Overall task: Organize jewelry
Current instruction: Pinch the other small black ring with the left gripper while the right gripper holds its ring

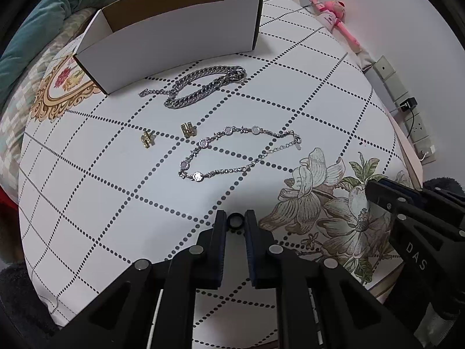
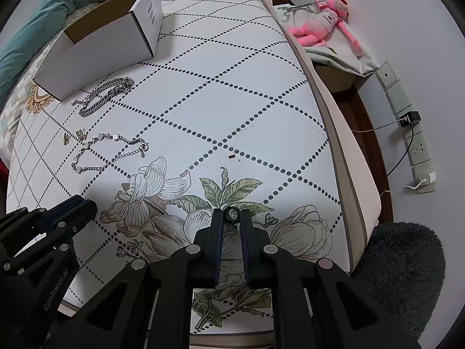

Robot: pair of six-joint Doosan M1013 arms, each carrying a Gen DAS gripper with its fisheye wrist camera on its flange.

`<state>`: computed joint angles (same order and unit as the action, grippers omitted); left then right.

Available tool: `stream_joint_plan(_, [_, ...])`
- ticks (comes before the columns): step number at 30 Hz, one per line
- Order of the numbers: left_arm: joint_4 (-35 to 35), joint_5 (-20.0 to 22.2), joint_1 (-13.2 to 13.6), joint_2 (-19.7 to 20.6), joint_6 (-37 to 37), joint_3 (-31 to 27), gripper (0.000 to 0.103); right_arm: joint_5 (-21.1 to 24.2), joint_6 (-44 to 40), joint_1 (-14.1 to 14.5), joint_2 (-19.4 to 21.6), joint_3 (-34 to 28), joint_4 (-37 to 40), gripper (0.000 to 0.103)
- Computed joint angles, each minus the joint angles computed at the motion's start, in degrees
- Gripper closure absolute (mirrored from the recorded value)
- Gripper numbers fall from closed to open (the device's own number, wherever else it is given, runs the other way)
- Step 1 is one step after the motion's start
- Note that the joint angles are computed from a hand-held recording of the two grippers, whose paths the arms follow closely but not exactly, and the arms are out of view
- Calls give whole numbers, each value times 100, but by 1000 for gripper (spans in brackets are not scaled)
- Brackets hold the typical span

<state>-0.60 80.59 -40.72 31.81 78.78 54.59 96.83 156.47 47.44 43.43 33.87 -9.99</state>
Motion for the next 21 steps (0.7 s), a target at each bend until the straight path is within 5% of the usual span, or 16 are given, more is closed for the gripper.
stream_joint_plan(2, [-62, -14, 25, -36, -11, 35, 93, -43, 3, -7, -27, 42, 1, 91])
stream_joint_plan(4, [-119, -23, 53, -68, -30, 39, 93, -66, -8, -6, -30, 6, 8, 103])
stream_joint_plan(8, [-208, -99, 139, -126, -88, -40, 93, -58, -86, -6, 15, -193, -75, 103])
stream_joint_plan(14, [-262, -212, 269, -155, -193, -194, 93, -700, 105, -124, -206, 94, 159, 103])
stream_joint_plan(21, [-352, -211, 350, -226, -296, -33, 93, -1080, 429, -185, -435, 618, 429, 82])
